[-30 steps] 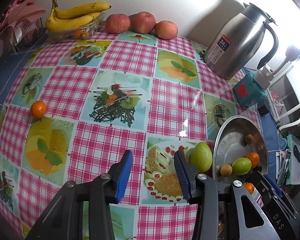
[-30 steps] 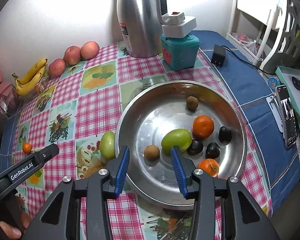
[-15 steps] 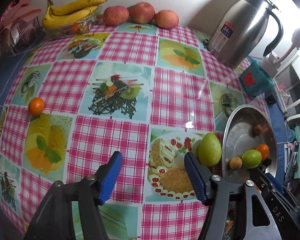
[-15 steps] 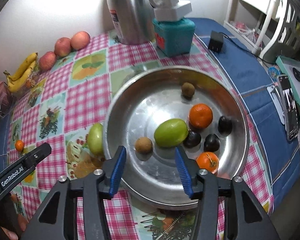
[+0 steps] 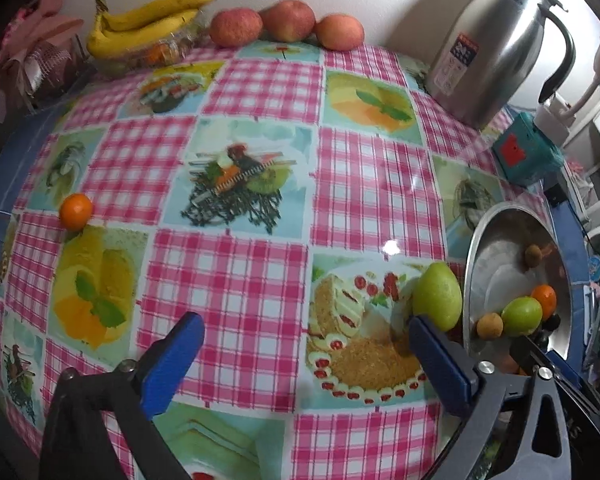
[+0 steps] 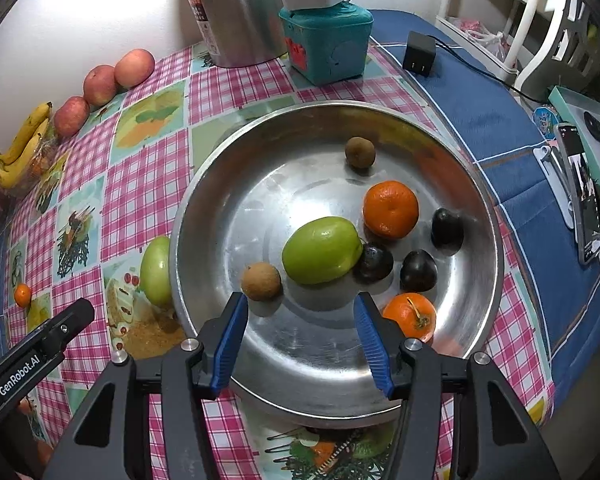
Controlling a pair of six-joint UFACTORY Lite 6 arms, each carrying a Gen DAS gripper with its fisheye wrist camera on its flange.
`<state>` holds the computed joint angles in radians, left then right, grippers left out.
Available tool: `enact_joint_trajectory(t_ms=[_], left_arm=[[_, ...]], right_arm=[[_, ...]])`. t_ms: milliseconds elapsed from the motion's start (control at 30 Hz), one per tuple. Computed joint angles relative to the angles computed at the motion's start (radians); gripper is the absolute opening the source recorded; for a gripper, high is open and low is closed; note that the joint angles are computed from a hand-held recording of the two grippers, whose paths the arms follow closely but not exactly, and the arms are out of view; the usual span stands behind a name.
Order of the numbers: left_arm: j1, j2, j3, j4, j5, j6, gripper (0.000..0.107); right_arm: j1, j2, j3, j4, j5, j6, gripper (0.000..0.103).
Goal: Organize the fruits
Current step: 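Withdraw both tools from the basin toward the remaining fruit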
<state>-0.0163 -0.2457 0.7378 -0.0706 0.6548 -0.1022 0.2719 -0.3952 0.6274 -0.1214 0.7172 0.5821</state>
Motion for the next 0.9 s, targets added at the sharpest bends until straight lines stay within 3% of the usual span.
enact_joint_trajectory(t_ms=[100,233,300,700,900], left_arm=[[-0.012,-0.017,-0.009,0.078,-0.016,-0.069,0.103],[-0.014,-0.016,-0.008,0.110,-0.016,-0.098,0.103],[-0.021,-0.014,-0.007,0.124,-0.018,-0.111,0.103],[-0.023,-0.022,0.005,0.143,-0.003,-0.086,0.103],[0.037,-0.018,0.033,0.143,-0.002,-0.022,0.103]], right_arm=[[0.001,-0.010,-0.004,-0.021,-0.014,0.022,0.084],[0.002,-0.037,-0.018,-0.071,-0.021,0.074,0.087],[0.013,-0.045,-0.021,-0.111,-0.016,0.115,0.101],[0.003,-0.087,-0.031,-0.121,-0.019,0.133,0.101],[0.053,-0.029,-0.020,-0.155,-0.039,0.173,0.101]])
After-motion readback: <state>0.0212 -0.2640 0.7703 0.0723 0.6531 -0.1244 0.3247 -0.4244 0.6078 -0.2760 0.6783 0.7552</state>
